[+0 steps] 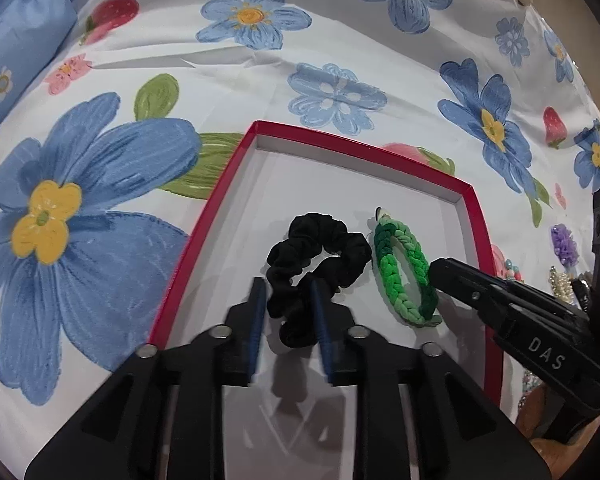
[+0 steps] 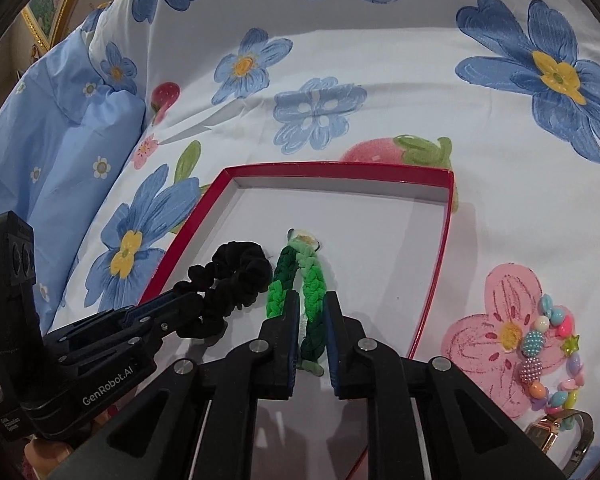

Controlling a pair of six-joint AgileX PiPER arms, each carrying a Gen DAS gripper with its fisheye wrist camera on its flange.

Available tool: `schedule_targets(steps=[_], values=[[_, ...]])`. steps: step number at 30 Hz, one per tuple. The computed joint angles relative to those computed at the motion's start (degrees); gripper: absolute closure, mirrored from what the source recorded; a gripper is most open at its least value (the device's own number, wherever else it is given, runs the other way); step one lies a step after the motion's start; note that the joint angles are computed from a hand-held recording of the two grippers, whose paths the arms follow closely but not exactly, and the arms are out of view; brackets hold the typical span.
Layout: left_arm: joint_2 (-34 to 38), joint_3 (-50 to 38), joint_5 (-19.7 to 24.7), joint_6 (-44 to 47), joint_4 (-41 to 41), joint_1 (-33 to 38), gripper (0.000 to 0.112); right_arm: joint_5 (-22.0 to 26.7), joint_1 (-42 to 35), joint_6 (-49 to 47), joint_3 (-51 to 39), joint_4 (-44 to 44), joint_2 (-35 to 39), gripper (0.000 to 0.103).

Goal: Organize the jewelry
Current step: 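Carry both items into the red box lid and open both tools, then grasp the gold watch with the left tool while the right tool grasps the yellow claw clip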

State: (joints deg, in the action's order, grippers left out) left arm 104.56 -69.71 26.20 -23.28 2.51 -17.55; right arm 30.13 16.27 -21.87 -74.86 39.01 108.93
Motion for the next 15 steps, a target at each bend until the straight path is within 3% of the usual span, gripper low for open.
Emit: schedule_targets(steps=[6,15], values=[[-5.9,4.24,-1.14,-3.91,2.9,-0.09,0.068,0.19,-1.4,-4.22,3.21,4.79,-4.14,0.067],[-14.49,8.67,-0.83,-10.51,6.88,-4.62,0.065,0.7,-7.55,-11.85,15.05,12.49,-16.6,0.062]])
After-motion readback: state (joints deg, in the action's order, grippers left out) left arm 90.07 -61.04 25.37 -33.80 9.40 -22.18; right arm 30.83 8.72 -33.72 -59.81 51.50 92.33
